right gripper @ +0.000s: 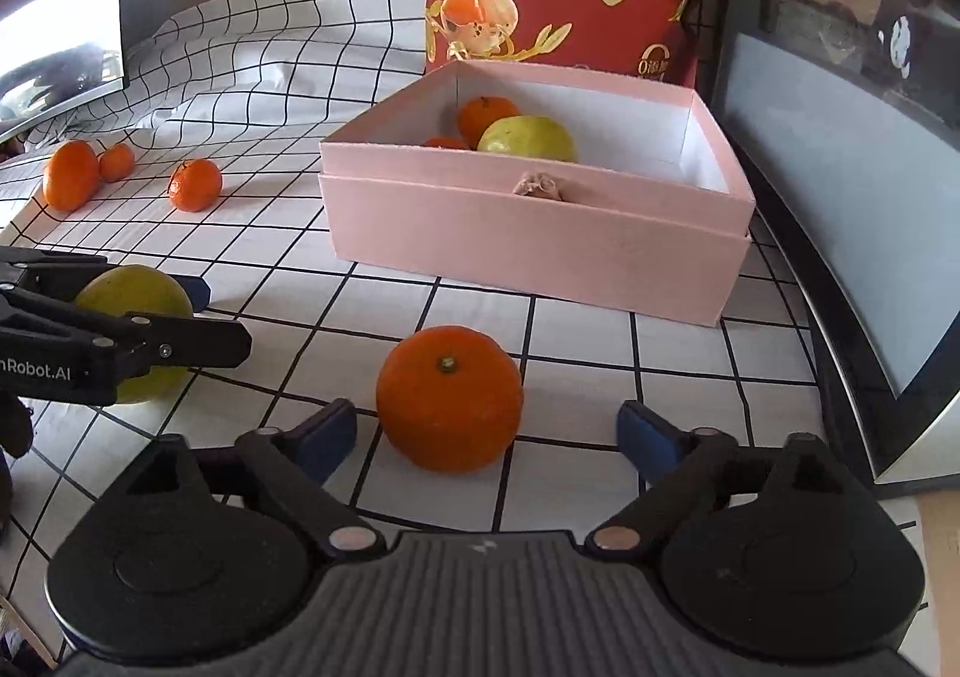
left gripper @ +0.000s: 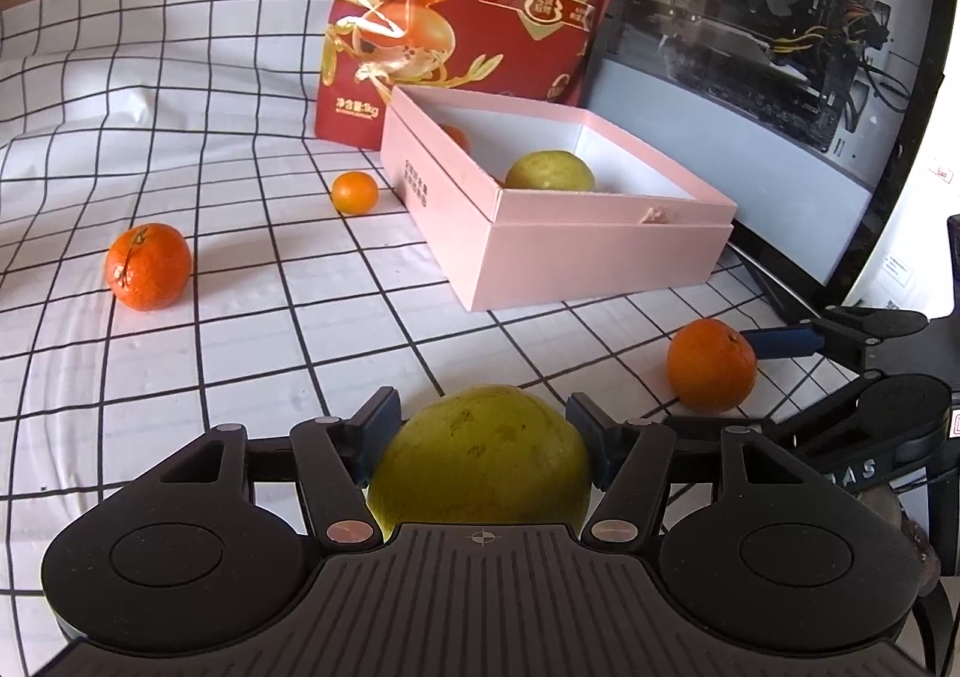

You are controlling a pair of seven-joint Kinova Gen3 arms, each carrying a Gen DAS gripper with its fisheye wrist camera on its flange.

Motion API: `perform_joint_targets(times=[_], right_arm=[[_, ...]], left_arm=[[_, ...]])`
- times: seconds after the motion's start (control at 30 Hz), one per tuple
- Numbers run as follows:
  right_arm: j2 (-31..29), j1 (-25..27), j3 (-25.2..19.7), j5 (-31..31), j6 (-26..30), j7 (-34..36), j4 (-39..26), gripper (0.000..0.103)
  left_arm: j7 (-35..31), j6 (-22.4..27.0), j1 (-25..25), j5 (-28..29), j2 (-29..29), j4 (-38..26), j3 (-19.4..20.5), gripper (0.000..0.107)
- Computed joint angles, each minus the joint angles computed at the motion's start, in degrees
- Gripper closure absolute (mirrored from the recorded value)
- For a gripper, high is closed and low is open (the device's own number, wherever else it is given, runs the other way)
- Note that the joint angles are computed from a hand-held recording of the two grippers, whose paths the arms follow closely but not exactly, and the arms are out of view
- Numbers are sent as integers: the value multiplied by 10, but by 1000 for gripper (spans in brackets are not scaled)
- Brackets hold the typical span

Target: Organize fruits

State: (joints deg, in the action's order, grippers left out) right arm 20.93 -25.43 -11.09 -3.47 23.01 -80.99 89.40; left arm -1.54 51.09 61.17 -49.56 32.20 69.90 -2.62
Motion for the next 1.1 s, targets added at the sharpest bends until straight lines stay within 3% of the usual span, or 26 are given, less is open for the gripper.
perform_joint_targets(times=[0.23,0.67,0.83,0.97,1.1], right_arm=[[5,16,-16,-17,17,33,-11,0],[-1,29,-26,-47,0,76,7,0],[0,29,-24,-49,6,77,3,0],[-1,30,-23,-51,5,78,1,10],[0,21,-14,-43,12,68,-6,16]], left_arm=[[-67,44,0,15,19,-41,9,41],[-11,24,17,-5,-3,4,3,41],[-34,62,22,-2,9,-23,12,41],[-56,85,30,3,17,-40,15,41],[-48,75,33,2,9,-26,13,41]])
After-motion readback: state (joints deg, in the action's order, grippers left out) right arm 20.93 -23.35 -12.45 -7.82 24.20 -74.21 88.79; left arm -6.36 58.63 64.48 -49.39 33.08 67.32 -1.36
